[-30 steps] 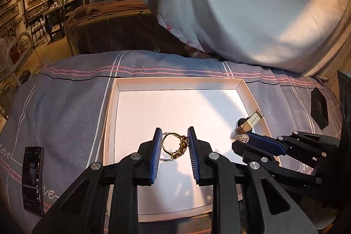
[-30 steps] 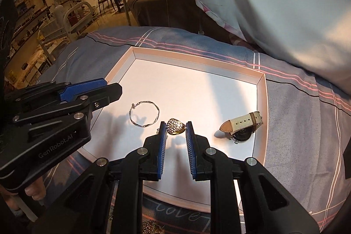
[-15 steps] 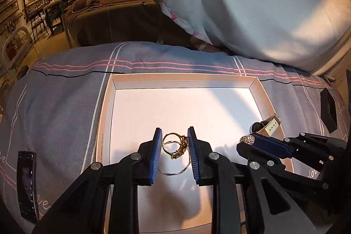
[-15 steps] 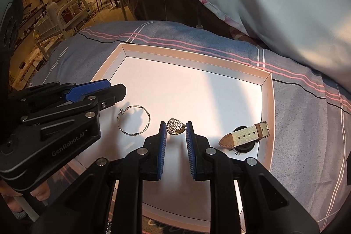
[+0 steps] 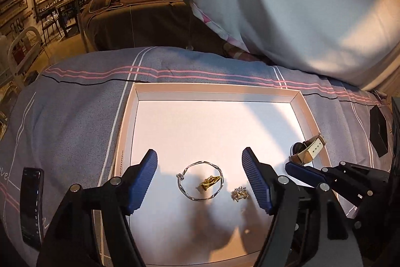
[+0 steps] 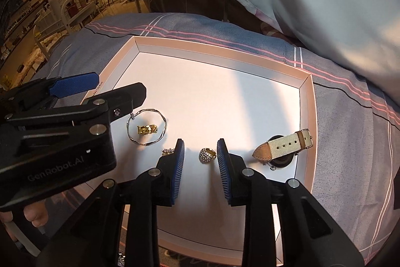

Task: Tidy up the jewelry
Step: 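Withdraw both open tools from the box back to the jewelry pile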

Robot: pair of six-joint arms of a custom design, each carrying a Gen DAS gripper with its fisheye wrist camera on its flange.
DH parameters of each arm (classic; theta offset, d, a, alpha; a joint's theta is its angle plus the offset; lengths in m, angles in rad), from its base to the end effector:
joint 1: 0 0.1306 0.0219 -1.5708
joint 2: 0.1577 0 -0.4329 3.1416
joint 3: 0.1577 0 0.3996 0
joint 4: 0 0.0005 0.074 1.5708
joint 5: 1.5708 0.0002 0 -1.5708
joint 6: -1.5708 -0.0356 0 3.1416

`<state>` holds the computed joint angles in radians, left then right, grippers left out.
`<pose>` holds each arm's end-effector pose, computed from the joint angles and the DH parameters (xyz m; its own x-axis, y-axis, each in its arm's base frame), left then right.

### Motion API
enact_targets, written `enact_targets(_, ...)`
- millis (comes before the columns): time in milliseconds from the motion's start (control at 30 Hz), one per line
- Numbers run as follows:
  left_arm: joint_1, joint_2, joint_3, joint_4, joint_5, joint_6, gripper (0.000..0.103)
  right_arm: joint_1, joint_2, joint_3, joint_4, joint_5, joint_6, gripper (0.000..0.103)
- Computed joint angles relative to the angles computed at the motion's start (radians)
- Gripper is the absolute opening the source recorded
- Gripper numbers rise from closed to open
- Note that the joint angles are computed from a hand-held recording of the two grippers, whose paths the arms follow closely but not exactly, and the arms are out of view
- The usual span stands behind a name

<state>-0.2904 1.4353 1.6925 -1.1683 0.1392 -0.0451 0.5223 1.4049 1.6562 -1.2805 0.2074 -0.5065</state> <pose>0.4629 -0.1440 0.5786 -0.7399 0.2677 -0.6172 0.3988 0.9134 -0.0819 0.4037 0.2234 0.5695 -0.8416 0.0633 -0.5364 0.0138 0.9953 0.0958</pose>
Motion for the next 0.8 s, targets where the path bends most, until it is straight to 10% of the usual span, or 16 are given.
enact_targets(367, 0.05, -0.125, -0.042, 0.04, 0.152, 0.013, 0.095, 0.116, -0.119, -0.047, -0.011, 0.173, -0.088, 0.081)
enact_targets(533, 0.101, -0.225, -0.178, -0.032, 0.223, -0.017, 0.097, 0.239, -0.246, -0.214, -0.017, 0.233, -0.242, 0.081)
enact_targets(800, 0.121, -0.405, -0.443, -0.035, 0.006, -0.156, 0.097, 0.404, -0.32, -0.376, -0.018, 0.223, -0.408, 0.081)
